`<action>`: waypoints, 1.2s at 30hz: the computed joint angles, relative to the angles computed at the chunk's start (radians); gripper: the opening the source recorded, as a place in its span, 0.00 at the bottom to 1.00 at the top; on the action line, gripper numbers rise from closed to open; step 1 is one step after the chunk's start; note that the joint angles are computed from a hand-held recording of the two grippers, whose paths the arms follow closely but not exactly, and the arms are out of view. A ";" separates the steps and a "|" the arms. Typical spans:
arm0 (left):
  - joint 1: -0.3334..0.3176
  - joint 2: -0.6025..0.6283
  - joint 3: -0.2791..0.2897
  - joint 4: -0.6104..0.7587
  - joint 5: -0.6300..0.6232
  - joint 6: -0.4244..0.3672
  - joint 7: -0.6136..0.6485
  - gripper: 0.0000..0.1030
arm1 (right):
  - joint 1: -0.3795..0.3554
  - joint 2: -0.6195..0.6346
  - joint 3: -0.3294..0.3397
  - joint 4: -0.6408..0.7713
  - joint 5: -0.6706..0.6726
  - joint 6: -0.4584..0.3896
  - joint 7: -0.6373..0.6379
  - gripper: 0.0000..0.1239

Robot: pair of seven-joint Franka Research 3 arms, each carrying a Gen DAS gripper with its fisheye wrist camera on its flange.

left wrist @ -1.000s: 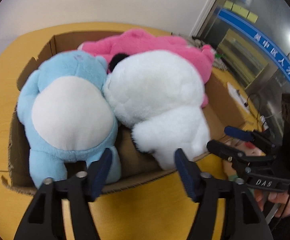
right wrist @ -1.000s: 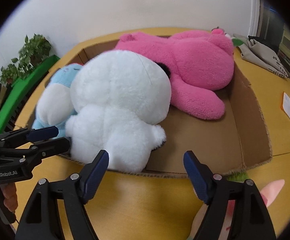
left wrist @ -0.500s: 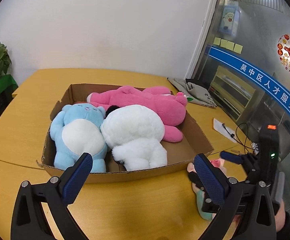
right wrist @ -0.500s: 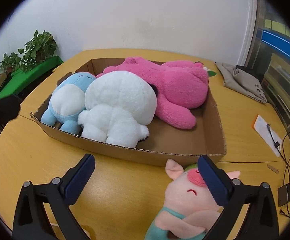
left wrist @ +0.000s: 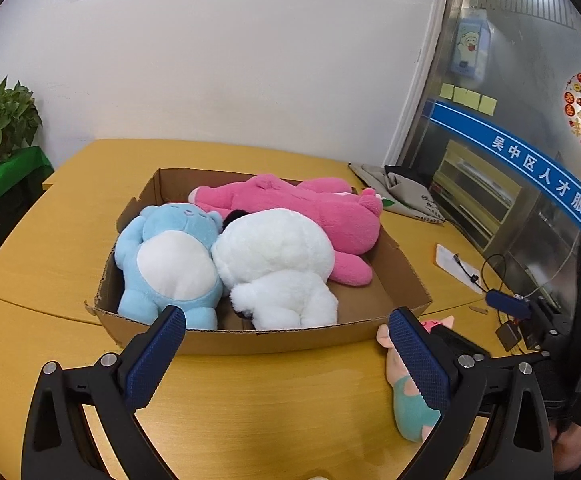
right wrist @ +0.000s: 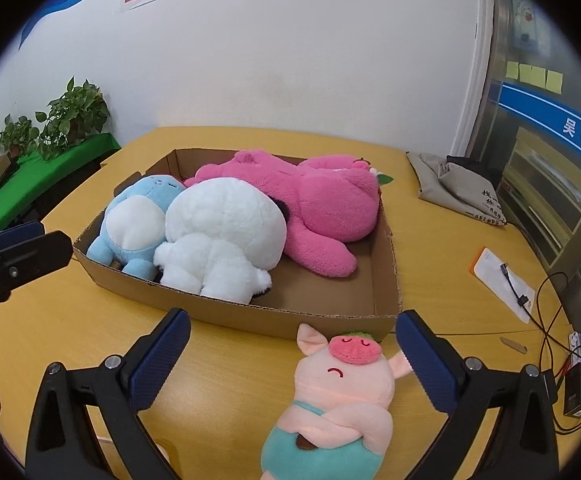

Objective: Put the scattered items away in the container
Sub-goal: 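Move both grippers to the pink pig plush in teal shirt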

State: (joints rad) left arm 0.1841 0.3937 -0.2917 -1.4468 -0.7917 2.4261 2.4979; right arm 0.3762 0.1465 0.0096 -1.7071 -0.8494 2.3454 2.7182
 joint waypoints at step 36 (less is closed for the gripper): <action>-0.009 -0.036 0.019 -0.039 -0.029 -0.060 0.057 1.00 | 0.009 -0.019 0.008 -0.012 -0.063 0.005 0.025 0.83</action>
State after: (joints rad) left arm 0.1748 0.3577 -0.2729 -1.4856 -0.8203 2.3664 2.5545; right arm 0.3857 0.1280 0.0180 -1.7193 -0.9124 2.3502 2.7433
